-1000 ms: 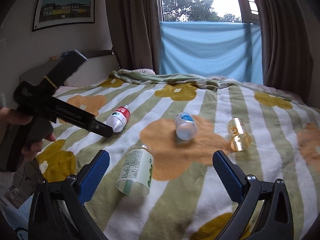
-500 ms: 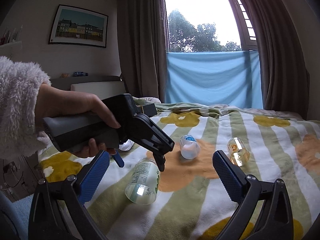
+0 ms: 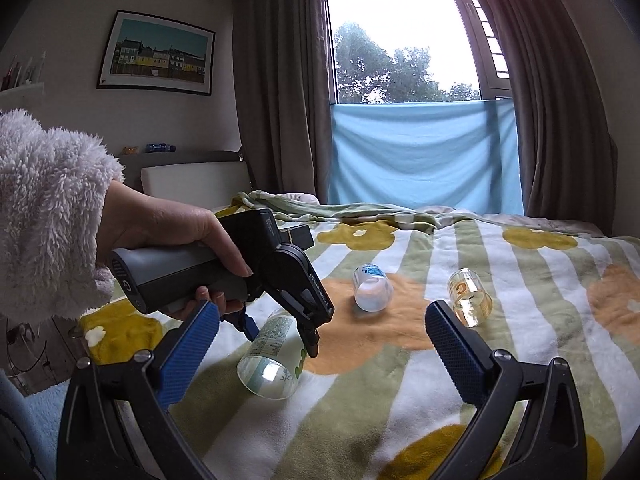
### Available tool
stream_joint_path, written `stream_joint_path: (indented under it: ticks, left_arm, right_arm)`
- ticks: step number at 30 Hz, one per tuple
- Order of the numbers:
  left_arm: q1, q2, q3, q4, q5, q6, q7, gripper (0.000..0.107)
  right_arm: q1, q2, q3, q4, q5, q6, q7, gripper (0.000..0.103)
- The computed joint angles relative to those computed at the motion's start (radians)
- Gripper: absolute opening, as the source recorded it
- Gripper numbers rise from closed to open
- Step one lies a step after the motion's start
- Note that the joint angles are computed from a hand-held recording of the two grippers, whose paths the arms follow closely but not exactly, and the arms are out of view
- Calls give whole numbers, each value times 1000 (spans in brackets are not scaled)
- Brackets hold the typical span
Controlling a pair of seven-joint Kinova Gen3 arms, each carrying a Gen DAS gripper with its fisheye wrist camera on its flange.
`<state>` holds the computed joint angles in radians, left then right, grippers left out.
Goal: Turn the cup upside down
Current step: 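Grasp the clear cup with the left gripper while the right gripper releases it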
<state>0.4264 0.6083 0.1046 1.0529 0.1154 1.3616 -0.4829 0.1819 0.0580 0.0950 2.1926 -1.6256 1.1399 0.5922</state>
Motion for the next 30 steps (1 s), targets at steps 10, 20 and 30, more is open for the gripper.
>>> stream_joint_path:
  ticks: [10,20,30]
  left_arm:
    - [89,-100,76,41,-378,-76,49,62]
    - [533,-187,-344,345,-784,-447,247,62]
    - [405,-202,-87,455,-1024,-448,438,62]
  right_arm:
    - [-19,1,-12,-20,17,-49,-52,103]
    - [-26,3,-12,-9,39,-82,-158,103]
    - [-37,-8,-21,-11,77,-133,-210,103]
